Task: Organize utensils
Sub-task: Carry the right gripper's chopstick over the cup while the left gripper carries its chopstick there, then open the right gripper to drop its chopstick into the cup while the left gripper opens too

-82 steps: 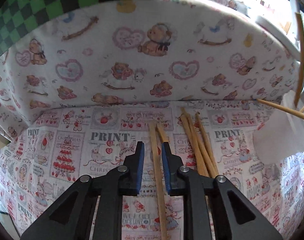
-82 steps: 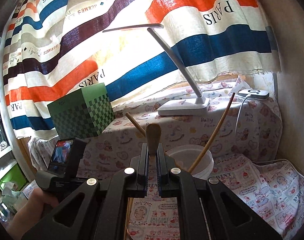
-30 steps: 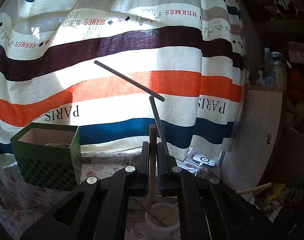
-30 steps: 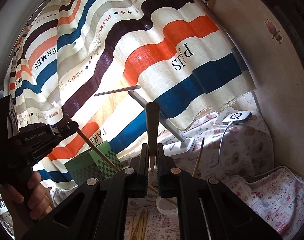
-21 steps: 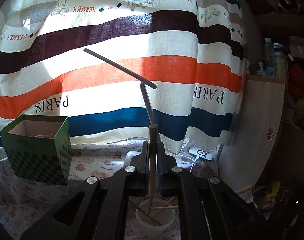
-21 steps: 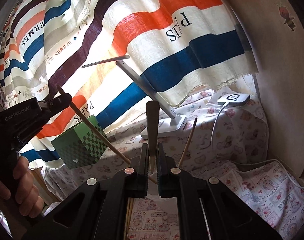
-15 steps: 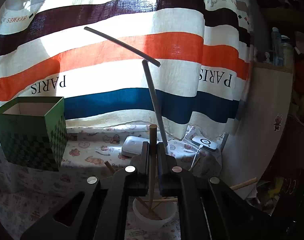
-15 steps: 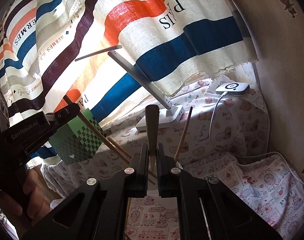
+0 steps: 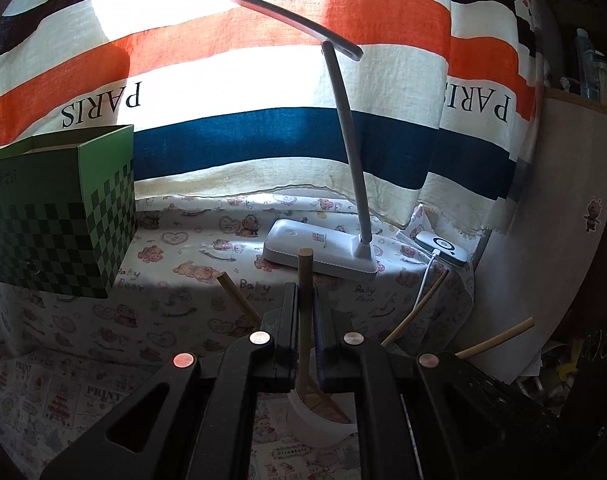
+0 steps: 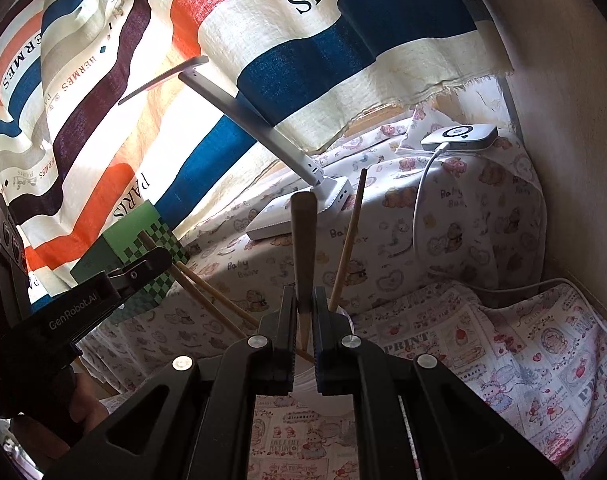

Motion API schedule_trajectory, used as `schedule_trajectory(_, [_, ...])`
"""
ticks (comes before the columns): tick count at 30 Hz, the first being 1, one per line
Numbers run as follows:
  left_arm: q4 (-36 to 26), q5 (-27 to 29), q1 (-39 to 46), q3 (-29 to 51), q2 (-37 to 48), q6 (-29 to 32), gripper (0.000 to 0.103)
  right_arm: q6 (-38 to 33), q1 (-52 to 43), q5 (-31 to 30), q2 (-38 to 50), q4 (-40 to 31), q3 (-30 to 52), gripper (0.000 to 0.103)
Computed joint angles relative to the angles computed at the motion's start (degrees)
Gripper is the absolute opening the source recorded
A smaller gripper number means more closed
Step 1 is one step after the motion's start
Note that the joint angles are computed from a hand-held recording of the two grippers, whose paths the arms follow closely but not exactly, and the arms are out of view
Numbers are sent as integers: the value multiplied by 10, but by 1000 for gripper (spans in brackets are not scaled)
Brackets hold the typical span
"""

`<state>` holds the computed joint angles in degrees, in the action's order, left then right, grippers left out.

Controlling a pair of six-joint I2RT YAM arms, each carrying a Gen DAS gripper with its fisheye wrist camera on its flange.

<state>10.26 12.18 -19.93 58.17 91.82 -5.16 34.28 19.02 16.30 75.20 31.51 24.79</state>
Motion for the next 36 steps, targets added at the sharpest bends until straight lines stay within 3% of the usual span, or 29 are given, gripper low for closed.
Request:
schedule_trajectory(9, [-11,9,1,4,-8,27,6,13,-19,-17,36,-5,15,8])
schedule_trajectory(11, [-3,3,1,-5,-20,37,14,14,-18,-19,38,-5,16,8])
schedule_trajectory(13, [3,3,8,-14,-33,42,29,11,-13,-12,40,-16,22,8])
schedule_trajectory(15, [5,7,19,-25,-49,41,35,6,-5,-5,40,-36,32,11])
schedule_trajectory(17, [8,13,37,-47,-72,37,44,-2,3,-11,41,-66,46,33])
schedule_trajectory(20, [29,18,59,-93,-109,61,51,-19,30,12,47,-108,70,49])
schedule_trajectory(23, [42,37,91,-133,-137,70,61,-31,61,42,60,-142,94,53])
schedule_trajectory(28, [74,82,163,-195,-156,66,73,-18,89,41,79,-174,117,55])
schedule_trajectory(36, [130,104,253,-233,-103,86,81,-14,126,54,110,-176,138,55])
